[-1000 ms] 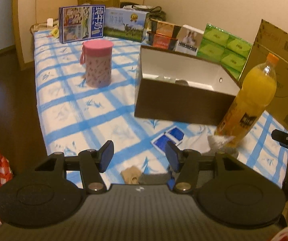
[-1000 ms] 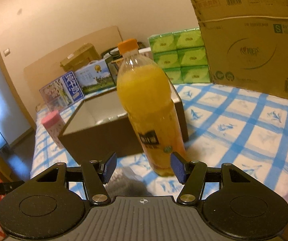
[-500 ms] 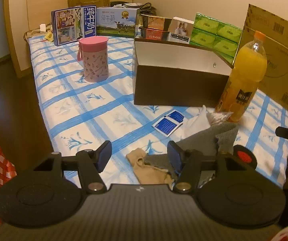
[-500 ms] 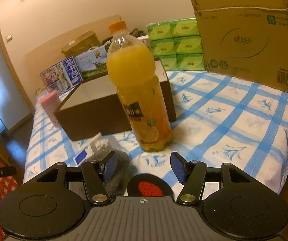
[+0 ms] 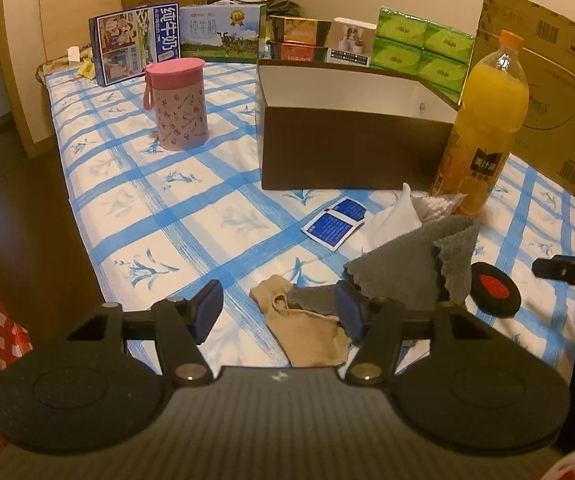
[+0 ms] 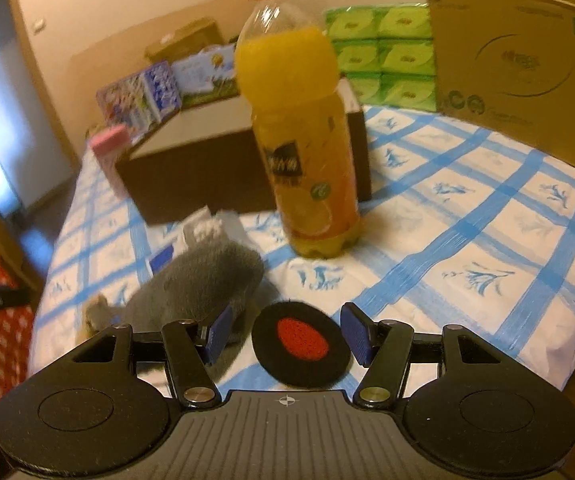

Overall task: Organize soft objects
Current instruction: 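Grasp the red-and-black round pad with the right tool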

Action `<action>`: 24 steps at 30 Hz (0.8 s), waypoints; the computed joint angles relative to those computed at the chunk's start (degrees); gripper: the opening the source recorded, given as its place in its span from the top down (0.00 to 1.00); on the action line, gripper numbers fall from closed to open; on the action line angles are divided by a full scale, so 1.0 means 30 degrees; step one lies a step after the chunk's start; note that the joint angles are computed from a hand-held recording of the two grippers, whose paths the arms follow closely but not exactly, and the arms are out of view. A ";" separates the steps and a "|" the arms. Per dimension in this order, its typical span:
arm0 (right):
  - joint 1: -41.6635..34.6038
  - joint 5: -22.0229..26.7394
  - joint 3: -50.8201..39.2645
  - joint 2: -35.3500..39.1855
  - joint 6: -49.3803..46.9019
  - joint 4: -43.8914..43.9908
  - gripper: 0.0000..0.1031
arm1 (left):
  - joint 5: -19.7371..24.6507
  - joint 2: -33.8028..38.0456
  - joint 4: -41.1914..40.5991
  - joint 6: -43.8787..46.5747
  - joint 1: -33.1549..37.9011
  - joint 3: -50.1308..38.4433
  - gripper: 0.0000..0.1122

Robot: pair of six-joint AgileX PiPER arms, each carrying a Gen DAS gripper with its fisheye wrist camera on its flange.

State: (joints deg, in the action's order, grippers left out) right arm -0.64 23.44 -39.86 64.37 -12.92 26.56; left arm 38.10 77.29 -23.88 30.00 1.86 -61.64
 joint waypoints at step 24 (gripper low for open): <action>0.0651 -0.2321 -0.0504 0.5964 -0.9613 0.2556 0.25 | -0.0372 0.1679 0.0506 0.0094 -0.0735 -0.0129 0.48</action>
State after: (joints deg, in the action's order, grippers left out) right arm 1.31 16.48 -41.37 82.27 -41.76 34.23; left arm 36.98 82.32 -22.36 30.28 -0.34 -62.03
